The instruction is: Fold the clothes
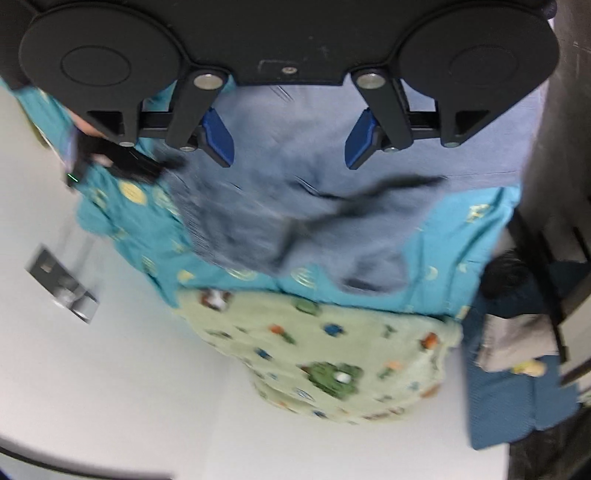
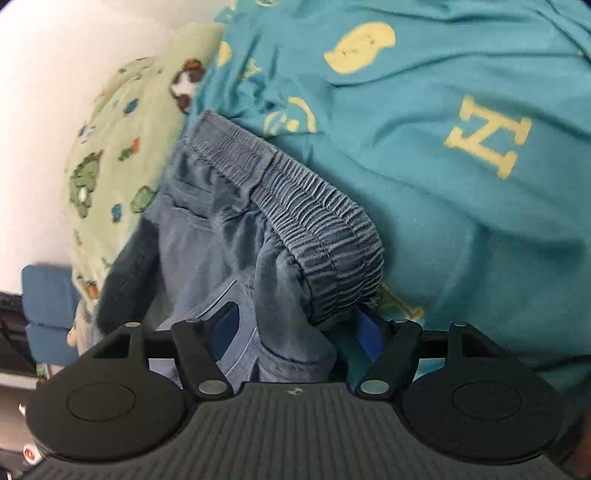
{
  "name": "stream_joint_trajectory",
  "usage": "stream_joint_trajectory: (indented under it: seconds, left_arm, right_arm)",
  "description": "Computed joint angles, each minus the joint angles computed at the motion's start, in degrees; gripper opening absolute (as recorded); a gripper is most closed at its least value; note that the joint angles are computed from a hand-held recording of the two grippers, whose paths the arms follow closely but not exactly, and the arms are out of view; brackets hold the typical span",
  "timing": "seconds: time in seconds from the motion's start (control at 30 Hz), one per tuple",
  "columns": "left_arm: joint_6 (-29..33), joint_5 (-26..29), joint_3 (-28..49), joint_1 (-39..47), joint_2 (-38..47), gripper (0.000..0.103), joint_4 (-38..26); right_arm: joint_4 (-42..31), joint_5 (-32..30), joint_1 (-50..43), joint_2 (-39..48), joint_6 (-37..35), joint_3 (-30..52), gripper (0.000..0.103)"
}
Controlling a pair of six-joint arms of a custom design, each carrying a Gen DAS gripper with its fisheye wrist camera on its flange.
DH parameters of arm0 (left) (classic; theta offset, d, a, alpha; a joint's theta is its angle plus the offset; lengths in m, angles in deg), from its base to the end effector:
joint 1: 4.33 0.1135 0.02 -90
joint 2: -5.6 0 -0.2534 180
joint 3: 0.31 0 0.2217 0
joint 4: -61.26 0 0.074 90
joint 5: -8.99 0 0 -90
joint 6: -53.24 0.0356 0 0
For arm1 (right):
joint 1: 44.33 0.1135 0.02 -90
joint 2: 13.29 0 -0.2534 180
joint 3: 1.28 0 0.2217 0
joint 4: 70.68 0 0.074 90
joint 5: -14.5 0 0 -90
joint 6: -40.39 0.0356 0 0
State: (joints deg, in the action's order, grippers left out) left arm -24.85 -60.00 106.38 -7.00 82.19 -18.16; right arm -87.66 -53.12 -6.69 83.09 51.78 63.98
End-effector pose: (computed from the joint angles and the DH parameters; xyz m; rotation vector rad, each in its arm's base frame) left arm 0.2221 -0.0231 0.3899 0.4649 2.3429 -0.3693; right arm 0.2532 0.1782 0.1712 1.4460 1.9752 0.7065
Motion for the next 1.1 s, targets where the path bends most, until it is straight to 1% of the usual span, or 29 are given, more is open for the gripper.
stream_joint_trajectory:
  seconds: [0.03, 0.07, 0.1, 0.17, 0.23, 0.3, 0.37, 0.43, 0.5, 0.6, 0.67, 0.77, 0.83, 0.9, 0.97, 1.03, 1.07, 1.1]
  left_arm:
    - [0.08, 1.32, 2.65, 0.07, 0.59, 0.064, -3.5]
    - [0.15, 2.51, 5.2, 0.06, 1.12, 0.064, -6.73]
    - [-0.01, 2.88, 6.83, -0.33, 0.93, 0.064, -8.3]
    - [-1.43, 1.84, 8.7, -1.67, 0.21, 0.066, -9.58]
    - [-4.02, 1.89, 11.69, -2.34, 1.47, 0.068, -12.29]
    - [-5.92, 1.51, 13.04, -2.97, 1.65, 0.068, -13.24]
    - [-6.37, 1.12, 13.18, -3.4, 0.57, 0.068, -13.39]
    - [-5.6, 2.78, 14.63, -2.53, 1.06, 0.068, -15.52]
    - [-5.2, 4.28, 16.73, -1.97, 2.46, 0.068, -17.95]
    - [-6.26, 3.79, 19.92, -2.78, 5.68, 0.068, -20.39]
    - [-7.17, 2.92, 17.85, -3.17, 4.52, 0.068, -18.14]
    - [-6.64, 2.11, 15.91, -3.97, 2.84, 0.068, -15.89]
    - [-7.09, 2.28, 16.49, -4.1, 3.78, 0.068, -17.1]
    - [-7.15, 2.0, 16.99, -4.49, 4.67, 0.068, -17.48]
    - [-6.47, 1.73, 14.26, -4.27, 3.43, 0.069, -14.04]
    - [-5.91, 1.06, 8.62, -2.77, 0.96, 0.071, -7.76]
    - [-5.63, 0.76, 5.92, -2.03, -0.19, 0.071, -4.62]
    - [-5.43, 0.43, 3.26, -1.23, -1.21, 0.072, -1.5]
  right_arm:
    - [-1.81, 0.68, -0.08, 0.33, -0.52, 1.18, 0.052]
    - [-4.13, 1.34, -0.08, 0.56, -1.36, 2.57, 0.034]
    - [-6.41, 2.02, -0.08, 0.83, -2.19, 3.97, 0.024]
    - [-9.43, 2.74, -0.13, 1.4, -5.24, 6.38, 0.021]
    - [-11.99, 4.4, 0.37, 1.81, -7.27, 8.55, 0.019]
    - [-12.8, 6.47, 0.71, 1.37, -8.68, 9.04, 0.017]
    - [-13.25, 9.01, 1.29, 0.52, -9.85, 9.06, 0.016]
    - [-13.99, 11.22, 1.66, -0.2, -11.36, 9.61, 0.015]
    - [-14.72, 13.34, 1.95, -1.06, -13.17, 10.25, 0.013]
    - [-17.22, 17.07, 2.46, -1.57, -17.65, 13.26, 0.01]
    - [-18.76, 19.99, 2.92, -1.46, -21.09, 16.06, 0.01]
    - [-20.21, 23.89, 3.09, -2.33, -26.18, 18.49, 0.009]
    - [-20.71, 25.06, 2.51, -3.14, -28.88, 19.32, 0.008]
    - [-22.28, 25.17, 1.66, -4.12, -29.59, 19.87, 0.008]
    - [-25.1, 25.36, 0.99, -5.07, -29.23, 20.3, 0.008]
    - [-30.6, 25.17, 0.75, -3.93, -28.69, 22.23, 0.008]
    - [-33.14, 23.45, -0.05, -2.87, -27.78, 22.72, 0.008]
    - [-35.19, 20.16, -1.34, -1.41, -26.27, 22.89, 0.008]
